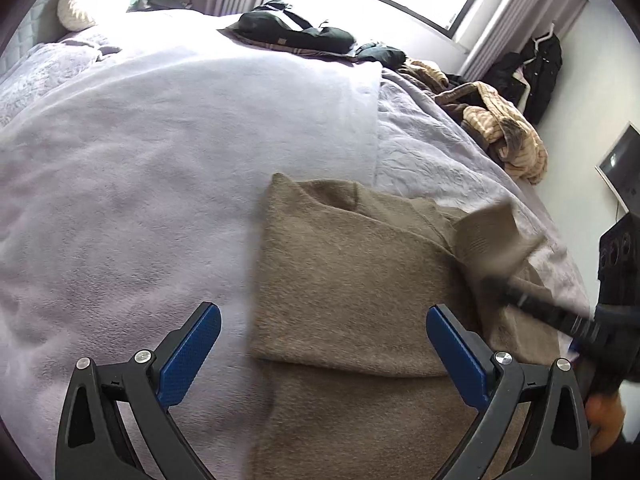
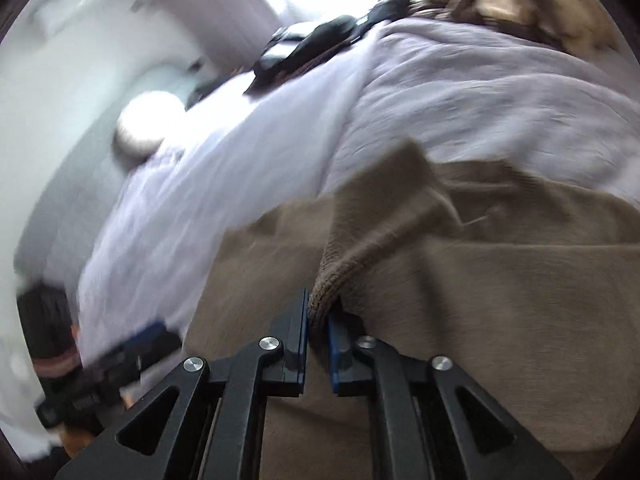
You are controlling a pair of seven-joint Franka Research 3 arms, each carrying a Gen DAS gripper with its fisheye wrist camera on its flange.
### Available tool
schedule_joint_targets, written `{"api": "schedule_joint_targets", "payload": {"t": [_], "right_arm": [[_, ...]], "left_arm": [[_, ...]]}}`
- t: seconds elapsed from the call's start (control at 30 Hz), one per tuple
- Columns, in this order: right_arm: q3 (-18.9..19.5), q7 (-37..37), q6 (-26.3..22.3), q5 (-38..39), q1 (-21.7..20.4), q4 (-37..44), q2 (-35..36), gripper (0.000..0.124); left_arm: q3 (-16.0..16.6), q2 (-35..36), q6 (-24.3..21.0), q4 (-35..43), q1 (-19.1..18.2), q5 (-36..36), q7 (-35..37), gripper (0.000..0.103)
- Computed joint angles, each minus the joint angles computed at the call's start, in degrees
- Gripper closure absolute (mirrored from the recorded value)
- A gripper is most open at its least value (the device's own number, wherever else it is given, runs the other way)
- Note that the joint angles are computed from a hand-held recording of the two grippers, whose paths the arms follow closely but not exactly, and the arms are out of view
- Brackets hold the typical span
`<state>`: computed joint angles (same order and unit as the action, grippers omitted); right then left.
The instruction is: Fold small clothes
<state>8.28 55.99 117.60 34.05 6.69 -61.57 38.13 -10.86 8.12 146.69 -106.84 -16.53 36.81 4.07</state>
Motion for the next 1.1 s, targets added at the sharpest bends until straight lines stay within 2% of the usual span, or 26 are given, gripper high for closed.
{"api": "schedule_joint_targets", "payload": {"t": [0.03, 0.07, 0.1, 0.13, 0.27, 0.47, 0.7, 0.77, 0.8, 0.83, 0.87, 0.9, 0.97, 1.03, 1.1], "right_arm": [[-0.8, -0.2, -0.6, -2.4, 1.2, -1.0, -0.5, 0.093], [-0.9, -0.8, 0.1, -2.6, 1.3, -3.9, -2.3, 0.083], [-0.9, -1.4, 0.9, -2.3, 1.0, -7.2, -4.3, 0.067], [-0.9, -1.5, 1.2, -1.1, 0.2, -9.4, -5.6, 0.065], [-1.6, 2.0, -2.2, 5.8, -5.0, -12.5, -7.6, 0.065], [-4.2, 10.9, -1.5, 16.9, -12.5, -19.8, -10.6, 0.065], [-4.3, 14.9, 1.3, 27.4, -17.7, -22.9, -10.0, 0.065], [-3.9, 15.1, 2.4, 29.0, -17.9, -23.2, -9.8, 0.065], [-3.8, 15.1, 3.0, 29.9, -18.0, -23.2, -9.5, 0.065], [-3.7, 15.2, 3.3, 30.3, -18.1, -22.9, -9.1, 0.065], [-3.7, 15.5, 4.0, 30.8, -18.2, -22.8, -8.9, 0.065], [-3.7, 15.6, 4.7, 31.2, -18.4, -23.0, -8.9, 0.065], [-3.9, 16.2, 6.9, 31.6, -18.4, -23.6, -9.2, 0.067], [-4.7, 18.4, 9.4, 27.6, -16.4, -22.3, -8.8, 0.117], [-4.4, 16.2, 9.0, 25.9, -17.0, -20.7, -8.7, 0.118]], "left_arm": [[0.0, 0.0, 0.3, -0.2, 0.1, -0.3, 0.2, 0.000], [-0.1, -0.1, 1.0, -0.4, 0.3, -0.8, 0.7, 0.000], [-0.1, 0.1, 1.6, -0.4, 0.4, -1.3, 1.4, 0.000], [-0.2, 0.3, 2.2, -0.3, 0.4, -1.8, 2.0, 0.000], [-1.0, 2.7, 5.7, 1.3, 0.9, -6.8, 8.3, 0.000], [-2.3, 10.1, 7.8, 8.9, 2.0, -18.2, 19.5, 0.000], [-1.7, 18.8, 2.3, 22.1, 0.7, -23.5, 27.6, 0.000], [-1.8, 19.3, 3.0, 22.8, 0.5, -24.5, 28.9, 0.008], [-2.2, 19.5, 2.9, 23.1, 0.8, -25.3, 30.2, 0.028], [-2.9, 19.7, 2.6, 23.4, 1.3, -26.7, 32.0, 0.055], [-3.9, 20.1, 2.1, 23.7, 2.0, -28.5, 34.0, 0.068], [-4.6, 20.3, 2.1, 23.8, 2.6, -30.0, 35.7, 0.092], [-3.9, 19.4, 3.4, 22.5, 2.0, -30.4, 36.4, 0.095], [-3.2, 17.0, 6.6, 19.4, 1.7, -30.2, 36.0, 0.095], [-2.4, 14.2, 9.7, 15.8, 1.2, -29.4, 35.0, 0.095]]}}
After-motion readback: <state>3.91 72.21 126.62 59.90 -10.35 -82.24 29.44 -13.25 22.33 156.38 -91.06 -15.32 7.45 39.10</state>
